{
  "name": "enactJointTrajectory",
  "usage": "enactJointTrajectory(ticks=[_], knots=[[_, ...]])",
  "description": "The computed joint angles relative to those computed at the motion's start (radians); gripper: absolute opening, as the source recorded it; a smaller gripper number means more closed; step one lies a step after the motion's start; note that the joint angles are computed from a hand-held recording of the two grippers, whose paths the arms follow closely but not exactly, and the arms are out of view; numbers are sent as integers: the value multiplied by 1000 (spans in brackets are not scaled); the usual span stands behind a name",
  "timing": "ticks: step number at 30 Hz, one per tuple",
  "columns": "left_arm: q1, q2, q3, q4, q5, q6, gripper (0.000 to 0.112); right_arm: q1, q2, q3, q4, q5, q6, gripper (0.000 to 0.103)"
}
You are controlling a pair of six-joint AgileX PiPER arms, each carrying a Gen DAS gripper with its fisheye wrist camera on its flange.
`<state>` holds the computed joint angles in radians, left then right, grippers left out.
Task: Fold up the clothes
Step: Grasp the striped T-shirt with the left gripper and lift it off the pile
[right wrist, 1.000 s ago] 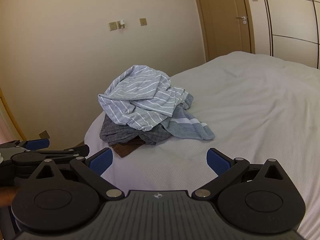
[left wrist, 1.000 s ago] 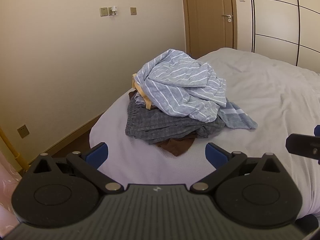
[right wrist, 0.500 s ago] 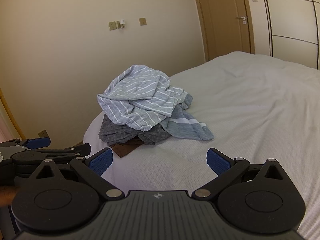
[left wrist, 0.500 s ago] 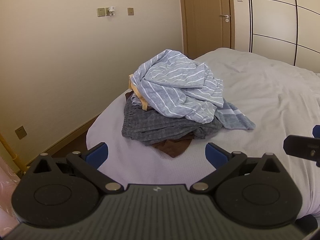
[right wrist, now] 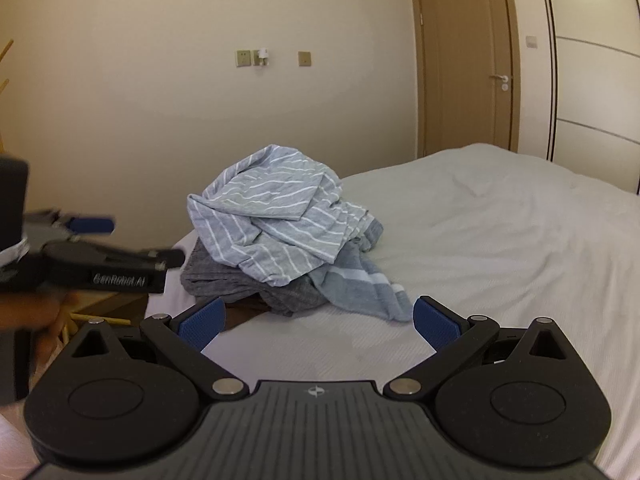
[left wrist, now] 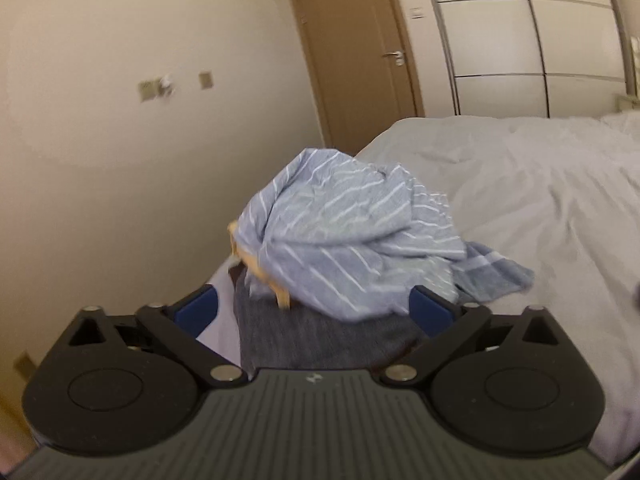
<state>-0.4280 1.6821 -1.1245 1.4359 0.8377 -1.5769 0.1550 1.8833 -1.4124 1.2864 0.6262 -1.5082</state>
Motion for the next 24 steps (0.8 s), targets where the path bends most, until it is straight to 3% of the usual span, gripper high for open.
enactJointTrajectory(ticks=[3,9,10,12,15,16,18,23,24], knots=[[83,42,-59,-12,-98,68,87,4,29,-30,-5,-10,2,103],[172,137,-201,-108,-161,313,84,26,104,-107,-35,-30,-47,100],[189,149,-218,-141,-180,367,79,33,120,-130,-55,-32,-42,99],[223,171,-243,-207,-219,454,65,43,147,-170,-76,-30,-31,99],[250,191,-271,-289,-247,558,31,54,180,-218,-90,-25,-28,99],[255,195,-280,-315,-251,592,11,56,189,-230,-90,-22,-31,99],[250,183,-284,-304,-261,590,6,59,208,-255,-94,-14,-34,96],[228,95,-334,-362,-323,673,4,56,249,-312,-135,21,-5,64],[220,77,-359,-402,-334,727,4,57,256,-322,-139,21,0,63]])
